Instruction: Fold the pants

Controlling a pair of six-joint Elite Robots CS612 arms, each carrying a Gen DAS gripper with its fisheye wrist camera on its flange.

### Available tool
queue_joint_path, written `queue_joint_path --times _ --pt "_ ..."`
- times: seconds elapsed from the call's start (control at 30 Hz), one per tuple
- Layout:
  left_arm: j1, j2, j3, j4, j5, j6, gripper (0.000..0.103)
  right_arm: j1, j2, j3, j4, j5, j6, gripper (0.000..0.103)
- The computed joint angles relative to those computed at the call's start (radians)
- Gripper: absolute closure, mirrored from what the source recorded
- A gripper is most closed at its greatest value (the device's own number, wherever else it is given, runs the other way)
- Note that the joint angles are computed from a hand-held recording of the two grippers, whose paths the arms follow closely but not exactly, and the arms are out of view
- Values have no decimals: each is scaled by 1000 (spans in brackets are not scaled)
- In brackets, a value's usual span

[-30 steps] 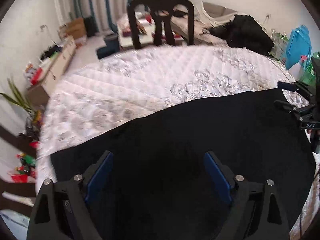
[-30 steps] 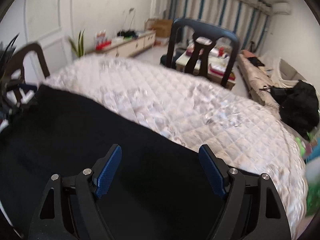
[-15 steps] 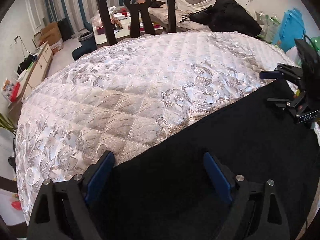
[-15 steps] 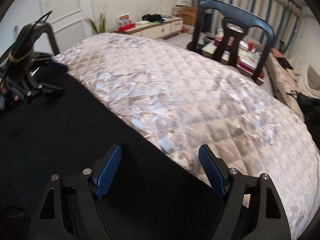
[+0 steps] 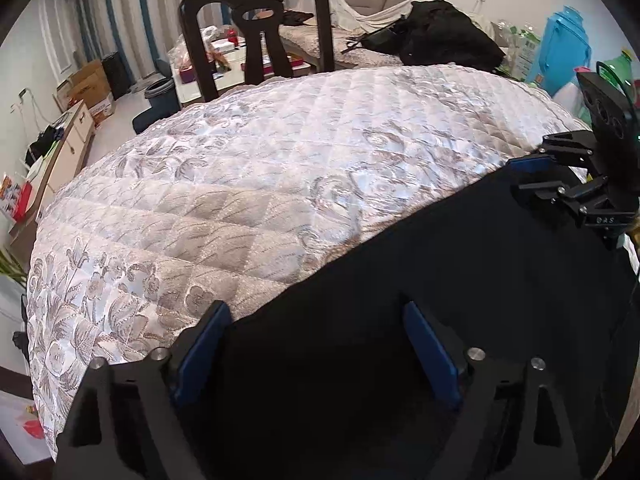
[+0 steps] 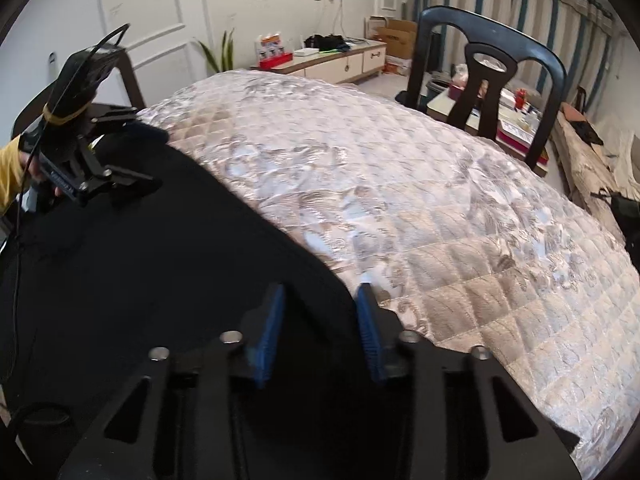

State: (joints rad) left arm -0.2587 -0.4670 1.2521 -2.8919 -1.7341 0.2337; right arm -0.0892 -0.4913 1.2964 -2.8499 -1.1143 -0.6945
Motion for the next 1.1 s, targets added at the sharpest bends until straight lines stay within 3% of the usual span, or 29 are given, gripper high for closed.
queue_joint_path --times 0.1,0.27,0.37,0.4,0.5,0.7,1.1 --pt "2 -1 5 -8 -12 5 18 -2 -4 12 -8 8 1 79" --pt "1 -7 7 5 -17 19 28 -2 -5 15 -18 3 9 80" --pt "1 -13 13 11 -46 41 54 -1 -3 14 -22 1 17 80" --pt "3 -15 15 12 -78 46 71 1 -3 16 -34 -8 25 82" --pt "-9 -22 37 -17 -50 46 81 6 -6 32 -79 -37 34 93" --pt "-33 -63 125 -137 48 55 86 10 -32 97 -207 -66 63 98" --pt "-58 -188 368 -411 100 22 87 -3 -142 342 -554 -41 144 98"
